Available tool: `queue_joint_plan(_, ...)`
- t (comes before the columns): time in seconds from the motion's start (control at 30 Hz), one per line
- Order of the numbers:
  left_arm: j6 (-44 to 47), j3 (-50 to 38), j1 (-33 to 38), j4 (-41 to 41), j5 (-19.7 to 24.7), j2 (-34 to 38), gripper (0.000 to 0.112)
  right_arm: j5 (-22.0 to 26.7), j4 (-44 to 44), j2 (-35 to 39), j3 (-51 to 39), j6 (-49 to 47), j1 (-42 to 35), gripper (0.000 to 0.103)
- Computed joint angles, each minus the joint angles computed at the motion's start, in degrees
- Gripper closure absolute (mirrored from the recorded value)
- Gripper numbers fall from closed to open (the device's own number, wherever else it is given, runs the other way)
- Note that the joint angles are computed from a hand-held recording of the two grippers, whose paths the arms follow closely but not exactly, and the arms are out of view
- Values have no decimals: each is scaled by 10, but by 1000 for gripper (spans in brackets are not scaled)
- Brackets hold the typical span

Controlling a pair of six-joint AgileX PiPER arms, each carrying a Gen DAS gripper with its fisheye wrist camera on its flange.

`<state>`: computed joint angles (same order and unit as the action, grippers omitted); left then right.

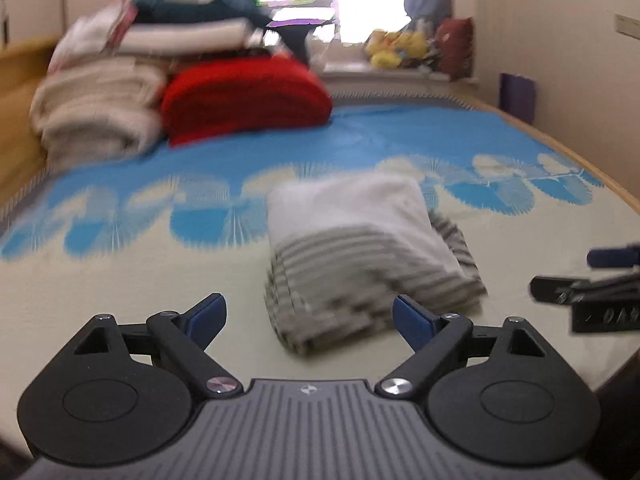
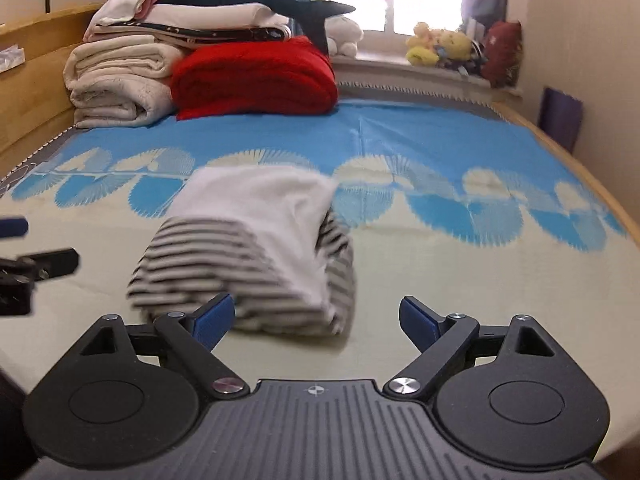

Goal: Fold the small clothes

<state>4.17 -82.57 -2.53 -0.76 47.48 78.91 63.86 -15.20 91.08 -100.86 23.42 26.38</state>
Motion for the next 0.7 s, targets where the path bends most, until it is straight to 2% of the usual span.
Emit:
queue_joint_plan(0.07,-49,10,-14,20,30,-9,19,24,-16,-14,14,34,29,13)
queue_joint_plan(0.17,-134,15,-34,73,62,-15,18,34,-35,-29,27,66,65,12)
queue_joint_plan(0.27,-105,22,-19,43,47,-23,18,45,-38,-28,26,68,82,12)
queue_joint_plan(0.37,-120,38,-30,69,28,-25,13,44,-40,-21,22,66,84,12)
queue_joint_plan(0.5,-102,42,-21,36,23,-20,13,43,-39,-13,19,76,80,12)
queue_joint_plan(0.7,-111,60,-33,51,-3,-23,13,40,-35,-6,16,85,77,12)
